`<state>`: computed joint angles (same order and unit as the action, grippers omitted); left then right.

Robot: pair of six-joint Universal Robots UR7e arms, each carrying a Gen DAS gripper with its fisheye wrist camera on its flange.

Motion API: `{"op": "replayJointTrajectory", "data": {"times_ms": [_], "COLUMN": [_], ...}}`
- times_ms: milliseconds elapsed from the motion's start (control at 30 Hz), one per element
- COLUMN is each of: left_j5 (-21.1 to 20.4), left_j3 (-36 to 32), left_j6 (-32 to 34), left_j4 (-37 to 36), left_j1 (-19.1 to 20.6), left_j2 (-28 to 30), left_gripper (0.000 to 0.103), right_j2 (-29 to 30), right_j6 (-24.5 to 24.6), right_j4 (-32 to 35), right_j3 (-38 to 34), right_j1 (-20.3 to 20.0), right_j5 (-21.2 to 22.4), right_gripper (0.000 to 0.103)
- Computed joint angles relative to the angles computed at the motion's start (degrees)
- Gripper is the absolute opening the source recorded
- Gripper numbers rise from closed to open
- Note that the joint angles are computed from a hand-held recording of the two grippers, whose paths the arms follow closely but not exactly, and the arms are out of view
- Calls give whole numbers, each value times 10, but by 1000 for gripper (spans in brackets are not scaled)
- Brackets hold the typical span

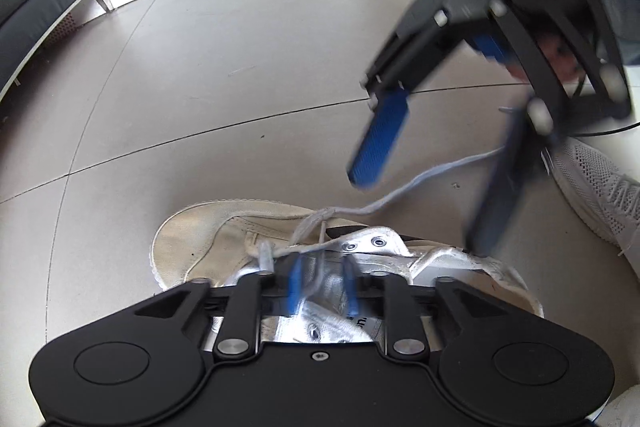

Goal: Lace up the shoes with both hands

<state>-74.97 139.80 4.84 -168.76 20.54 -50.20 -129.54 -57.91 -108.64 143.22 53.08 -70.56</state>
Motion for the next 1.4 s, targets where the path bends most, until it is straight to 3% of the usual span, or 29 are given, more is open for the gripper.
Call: {"op": "replayJointTrajectory", "data": {"times_ms": [67,100,233,333,400,467,533,567,633,900,933,1000,1133,1400], "left_j5": [3,4,-6,-6,-5,-6,-6,-7,-8,-15,-16,-17,-22,-21], "left_j3": [-7,-12,-21,-26,-29,-30,-25,-25,-27,-17,-13,-11,-3,0], "left_j6": [-4,-6,-18,-18,-16,-23,-27,-29,-33,-51,-54,-55,-65,-68], "left_j4": [-17,-26,-8,-5,-12,-14,-15,-15,-16,-27,-27,-31,-37,-52], "left_j1": [-4,-6,2,4,7,7,6,6,7,8,5,5,-1,-3], "left_j2": [25,38,31,36,45,46,42,42,43,39,37,37,33,39], "left_gripper": [29,29,30,30,31,32,32,33,34,38,39,39,44,45], "right_j2": [8,10,31,50,80,110,129,125,141,177,177,176,153,101], "right_j6": [-7,-41,-219,-349,-387,-436,-468,-483,-482,-505,-509,-505,-492,-440], "right_j4": [-65,-92,-147,-161,-181,-222,-237,-222,-190,-223,-227,-229,-289,-321], "right_j3": [10,18,29,30,25,30,28,23,6,15,17,20,60,82], "right_j1": [19,39,119,167,207,242,260,258,263,287,289,295,310,305], "right_j5": [-25,-39,-108,-133,-176,-224,-252,-245,-243,-266,-267,-275,-285,-278], "right_gripper": [63,62,61,58,53,39,30,29,24,22,20,3,3,3]}}
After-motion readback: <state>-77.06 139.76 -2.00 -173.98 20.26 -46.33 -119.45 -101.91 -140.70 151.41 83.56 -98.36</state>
